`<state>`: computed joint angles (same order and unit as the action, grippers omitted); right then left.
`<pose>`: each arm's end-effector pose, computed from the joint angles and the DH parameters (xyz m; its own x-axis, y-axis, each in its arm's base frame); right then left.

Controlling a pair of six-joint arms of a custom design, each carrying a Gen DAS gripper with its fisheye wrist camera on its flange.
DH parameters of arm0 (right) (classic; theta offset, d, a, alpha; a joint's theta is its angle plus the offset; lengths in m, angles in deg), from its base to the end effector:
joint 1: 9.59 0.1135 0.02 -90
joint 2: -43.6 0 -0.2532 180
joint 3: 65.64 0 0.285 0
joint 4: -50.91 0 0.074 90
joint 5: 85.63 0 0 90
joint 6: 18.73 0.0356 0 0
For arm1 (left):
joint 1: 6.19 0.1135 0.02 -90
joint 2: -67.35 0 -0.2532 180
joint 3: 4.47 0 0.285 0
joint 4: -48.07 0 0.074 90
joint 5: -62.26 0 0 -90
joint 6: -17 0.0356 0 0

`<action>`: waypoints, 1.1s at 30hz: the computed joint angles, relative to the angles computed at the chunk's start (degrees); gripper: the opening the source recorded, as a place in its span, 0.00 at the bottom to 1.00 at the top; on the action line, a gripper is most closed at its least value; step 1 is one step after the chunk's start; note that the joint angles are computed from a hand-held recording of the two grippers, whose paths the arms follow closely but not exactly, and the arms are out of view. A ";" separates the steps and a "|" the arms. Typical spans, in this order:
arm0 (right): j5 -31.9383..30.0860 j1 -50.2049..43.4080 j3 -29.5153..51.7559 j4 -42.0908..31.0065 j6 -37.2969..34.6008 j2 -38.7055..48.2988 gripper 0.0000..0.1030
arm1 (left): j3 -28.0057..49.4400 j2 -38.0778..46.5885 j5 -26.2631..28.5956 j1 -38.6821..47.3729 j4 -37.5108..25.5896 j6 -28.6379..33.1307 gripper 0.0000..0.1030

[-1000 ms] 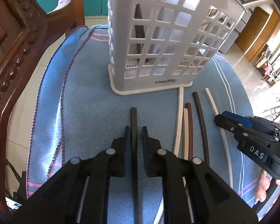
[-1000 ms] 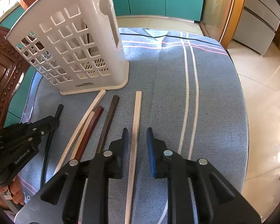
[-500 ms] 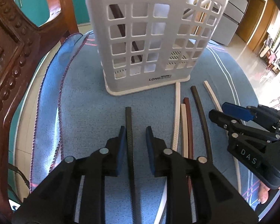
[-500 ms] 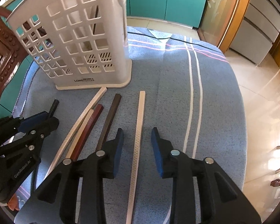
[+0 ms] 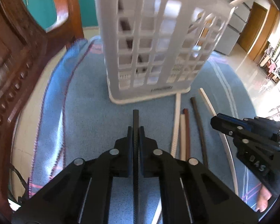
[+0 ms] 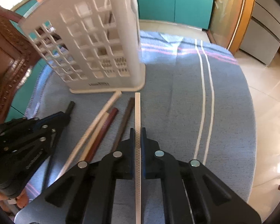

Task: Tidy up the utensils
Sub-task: 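Lift both held chopsticks up over the white basket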

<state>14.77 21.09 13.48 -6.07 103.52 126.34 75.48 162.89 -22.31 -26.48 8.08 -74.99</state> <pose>0.2836 0.1608 0.2517 -0.8608 0.0996 -0.4991 0.0398 0.9909 0.1289 0.3560 -0.1352 0.1986 -0.7870 0.2541 -0.5622 0.3683 0.9246 -0.0976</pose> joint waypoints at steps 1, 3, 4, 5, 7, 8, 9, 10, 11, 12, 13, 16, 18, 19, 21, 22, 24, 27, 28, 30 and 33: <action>-0.71 -0.05 -0.26 0.21 -0.60 -1.77 0.06 | -0.43 -1.49 0.65 0.16 0.07 0.29 0.07; -2.01 0.31 -1.64 1.43 -2.14 -7.48 0.06 | -1.24 -5.18 3.23 1.02 -0.37 1.36 0.07; -2.17 0.57 -2.35 1.95 -2.63 -10.39 0.06 | -1.65 -6.73 4.01 1.23 -0.47 1.75 0.07; -2.35 0.79 -2.68 2.25 -2.87 -12.30 0.06 | -2.25 -8.95 5.16 1.64 -0.50 2.23 0.07; -3.16 1.16 -3.37 3.29 -3.52 -17.62 0.06 | -3.30 -14.55 8.06 2.91 -0.66 3.00 0.07; -2.73 1.82 -3.04 3.40 -3.79 -20.11 0.06 | -3.64 -18.16 10.22 4.02 -0.74 3.34 0.07; -2.24 2.32 -2.25 3.20 -4.10 -21.41 0.06 | -3.49 -20.51 11.63 4.71 -0.95 3.64 0.07; -2.24 2.32 -2.25 3.20 -4.10 -21.41 0.06 | -3.39 -23.37 13.43 5.72 -0.95 4.14 0.07; -1.49 2.94 -1.02 2.91 -4.52 -22.49 0.06 | -3.03 -25.29 14.78 6.48 -0.89 4.42 0.07; -0.67 3.47 0.61 2.73 -5.27 -23.33 0.06 | -2.39 -28.17 16.78 7.74 -0.14 4.52 0.07; 0.28 4.17 2.22 2.80 -5.90 -23.70 0.06 | -1.42 -29.29 18.09 8.76 0.63 4.29 0.07; 2.35 5.06 7.86 3.13 -8.05 -23.12 0.06 | 0.44 -31.46 22.24 12.39 6.27 -0.24 0.07; 3.61 4.64 11.98 3.30 -9.59 -22.04 0.06 | 0.27 -32.20 21.41 13.51 11.96 -6.31 0.07; 4.21 3.74 14.18 4.34 -10.27 -21.06 0.06 | -0.15 -32.05 20.57 14.14 15.74 -9.40 0.07; 6.21 2.92 15.67 6.92 -11.24 -20.74 0.06 | -1.20 -30.98 15.32 14.01 22.41 -14.01 0.07; 8.26 2.57 15.63 9.35 -11.66 -20.54 0.06 | -1.57 -30.72 11.67 12.83 23.91 -14.94 0.07; 9.75 1.21 14.13 13.80 -11.29 -20.71 0.06 | -2.22 -27.74 6.45 11.65 27.96 -15.56 0.07; 12.08 -1.73 9.17 21.49 -11.69 -20.45 0.06 | -1.26 -22.88 7.57 11.56 26.51 -15.96 0.07; 13.89 -1.53 8.59 22.26 -11.88 -19.98 0.06 | -1.02 -21.76 6.72 10.86 26.20 -15.46 0.07; 14.52 -1.96 7.07 23.88 -11.81 -19.40 0.06 | -1.61 -20.52 3.22 9.12 27.24 -13.37 0.07; 13.30 -2.52 6.25 23.96 -11.41 -18.50 0.06 | -3.42 -20.41 -0.57 6.53 27.96 -10.45 0.07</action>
